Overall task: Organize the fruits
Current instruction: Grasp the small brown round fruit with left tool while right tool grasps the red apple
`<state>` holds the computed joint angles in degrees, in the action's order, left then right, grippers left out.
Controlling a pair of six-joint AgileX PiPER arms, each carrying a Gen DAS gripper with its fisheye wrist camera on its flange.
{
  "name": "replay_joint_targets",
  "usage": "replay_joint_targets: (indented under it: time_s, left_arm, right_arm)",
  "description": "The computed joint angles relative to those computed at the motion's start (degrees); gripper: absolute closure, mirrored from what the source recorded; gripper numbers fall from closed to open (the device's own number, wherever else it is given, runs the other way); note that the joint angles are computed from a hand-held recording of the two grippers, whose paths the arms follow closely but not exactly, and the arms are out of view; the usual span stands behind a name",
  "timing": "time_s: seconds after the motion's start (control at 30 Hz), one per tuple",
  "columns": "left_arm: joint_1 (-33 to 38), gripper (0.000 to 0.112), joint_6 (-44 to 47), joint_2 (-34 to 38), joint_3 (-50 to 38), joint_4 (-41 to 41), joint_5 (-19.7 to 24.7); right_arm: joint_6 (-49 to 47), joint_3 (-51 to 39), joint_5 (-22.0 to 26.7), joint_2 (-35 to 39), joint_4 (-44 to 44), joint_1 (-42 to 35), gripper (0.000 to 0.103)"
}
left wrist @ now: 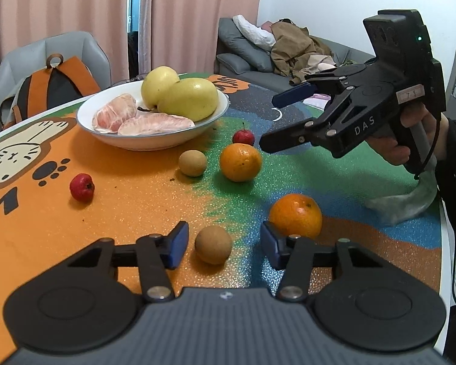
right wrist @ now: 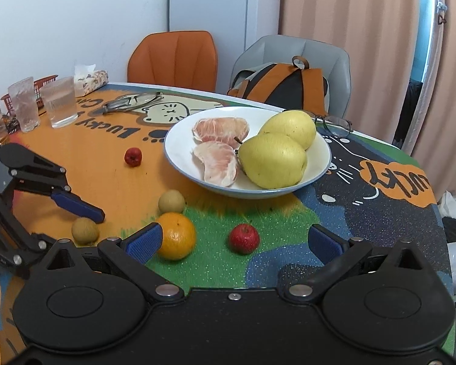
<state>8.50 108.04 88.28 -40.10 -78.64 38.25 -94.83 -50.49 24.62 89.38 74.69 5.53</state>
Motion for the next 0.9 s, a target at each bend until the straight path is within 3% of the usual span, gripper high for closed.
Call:
replay_joint_targets:
  time_s: [0.23, 0.33, 0.4, 0.57, 0.9]
  left_arm:
    - [0.23, 0.088, 0.51, 0.28, 0.00, -1.46, -1.29]
    - [0.99, 0.088, -0.37, 0.38, -0.24, -0.84, -0.29]
    - [0.78, 0.089, -0.16, 0.38, -0.30, -0.94, -0.55]
    - [0.28, 0.089, 0.45, -0.10, 0.13, -0.56, -0.72]
    - [-0.35, 0.083, 0.61, -0.70, 0.45, 0.73, -1.09]
  right_arm:
    - [-0.64, -1.53, 2.20, 2.48, -0.98, -1.80, 0.009]
    - [-0.73, -2.07, 3.71, 3.18, 0.61, -3.36, 0.021]
    - [0.58, -2.55, 2.74, 3.59, 0.69, -3.50, 0.036]
    - [2.36, -3.33, 2.32, 5.12, -1.27, -3.08, 0.043]
    - [2.05, -3.58, 1.36, 6.51, -1.44, -1.68, 0.044]
